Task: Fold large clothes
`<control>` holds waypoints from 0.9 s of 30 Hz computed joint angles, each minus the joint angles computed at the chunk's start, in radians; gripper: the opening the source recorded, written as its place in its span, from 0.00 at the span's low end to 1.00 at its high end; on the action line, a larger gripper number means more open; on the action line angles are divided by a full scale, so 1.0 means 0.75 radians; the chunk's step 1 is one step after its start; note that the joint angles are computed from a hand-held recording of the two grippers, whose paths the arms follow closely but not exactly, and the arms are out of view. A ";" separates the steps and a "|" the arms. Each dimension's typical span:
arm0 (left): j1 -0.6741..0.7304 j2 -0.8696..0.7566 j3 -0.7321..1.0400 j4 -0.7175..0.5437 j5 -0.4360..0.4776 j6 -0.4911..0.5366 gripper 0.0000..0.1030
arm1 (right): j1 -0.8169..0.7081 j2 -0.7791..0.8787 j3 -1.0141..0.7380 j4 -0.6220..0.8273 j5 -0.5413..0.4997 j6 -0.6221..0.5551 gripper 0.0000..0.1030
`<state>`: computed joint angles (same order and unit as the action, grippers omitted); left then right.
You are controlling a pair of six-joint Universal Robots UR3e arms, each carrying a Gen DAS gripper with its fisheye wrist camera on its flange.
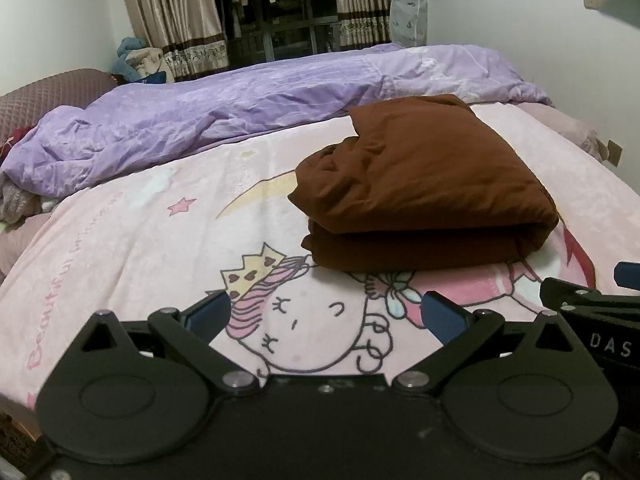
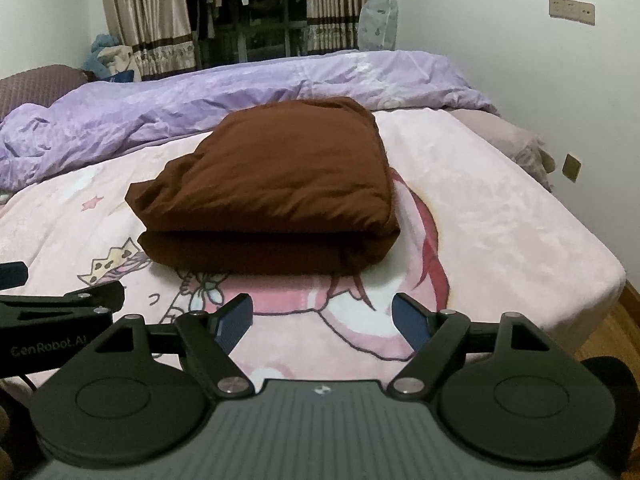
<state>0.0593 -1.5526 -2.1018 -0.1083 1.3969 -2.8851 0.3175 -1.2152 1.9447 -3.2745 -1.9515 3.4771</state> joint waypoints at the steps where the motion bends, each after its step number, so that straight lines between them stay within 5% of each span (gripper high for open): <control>1: 0.000 0.003 -0.001 -0.001 -0.001 0.000 1.00 | 0.001 -0.002 0.000 0.001 -0.001 0.001 0.90; 27: -0.018 0.023 -0.018 0.002 0.001 0.008 1.00 | -0.003 -0.034 0.032 -0.020 -0.004 -0.002 0.90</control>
<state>0.0462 -1.5357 -2.1153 -0.1070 1.3979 -2.8789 0.3154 -1.2408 1.9691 -3.2895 -1.9542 3.4755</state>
